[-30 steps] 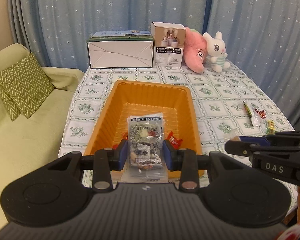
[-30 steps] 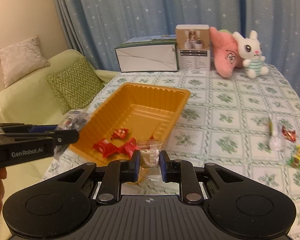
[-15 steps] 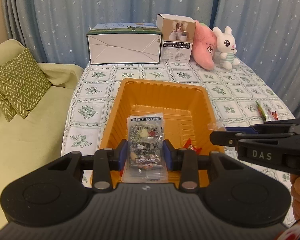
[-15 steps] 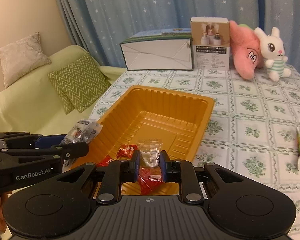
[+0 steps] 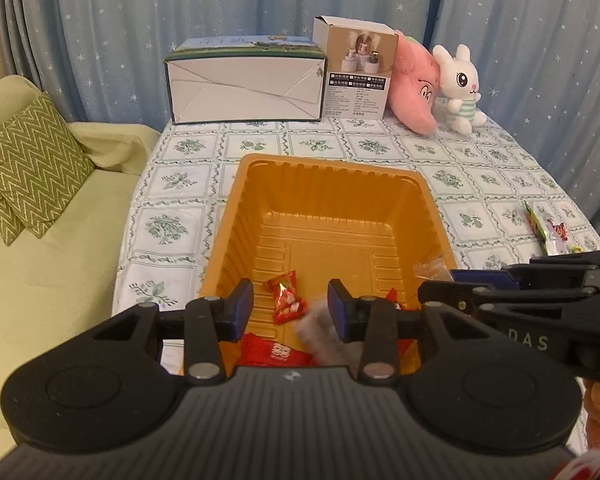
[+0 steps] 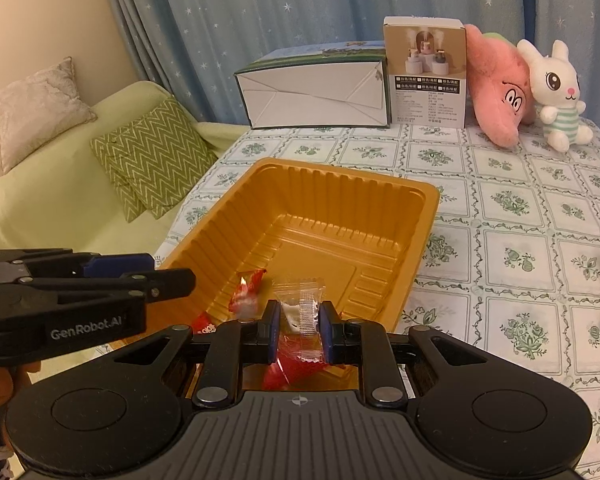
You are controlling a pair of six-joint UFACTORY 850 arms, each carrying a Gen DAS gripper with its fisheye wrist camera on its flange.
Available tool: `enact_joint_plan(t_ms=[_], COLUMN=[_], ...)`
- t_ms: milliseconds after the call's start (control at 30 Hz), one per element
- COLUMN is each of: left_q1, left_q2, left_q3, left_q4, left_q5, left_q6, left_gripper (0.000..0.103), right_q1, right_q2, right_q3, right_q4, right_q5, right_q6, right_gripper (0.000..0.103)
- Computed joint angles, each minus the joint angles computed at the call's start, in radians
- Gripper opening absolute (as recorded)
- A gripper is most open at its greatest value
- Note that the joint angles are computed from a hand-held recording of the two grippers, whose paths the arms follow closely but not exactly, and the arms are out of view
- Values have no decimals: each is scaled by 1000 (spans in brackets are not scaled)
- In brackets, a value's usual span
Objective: Organize snacks
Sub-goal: 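Carry the clear bag and brown candy into the orange tray and open both tools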
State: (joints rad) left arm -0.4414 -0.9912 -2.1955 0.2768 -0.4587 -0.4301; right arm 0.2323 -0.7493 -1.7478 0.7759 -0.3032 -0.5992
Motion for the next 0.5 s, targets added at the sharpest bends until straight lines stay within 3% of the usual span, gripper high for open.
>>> enact_joint_plan(t_ms=[333,500], left_q1=[1,0], left_q2=[112,157], left_q3=[185,255], left_q4=[162,219], left_q5=[66,84], left_q6=[-192,-265], left_gripper=[44,49], right_q1=[-2,-2], right_q2=[-6,-20], right_q3=[-8,-26], right_q4=[45,158], right_q5=[-17,-42], right_q6=[-26,-137], right_gripper=[21,22])
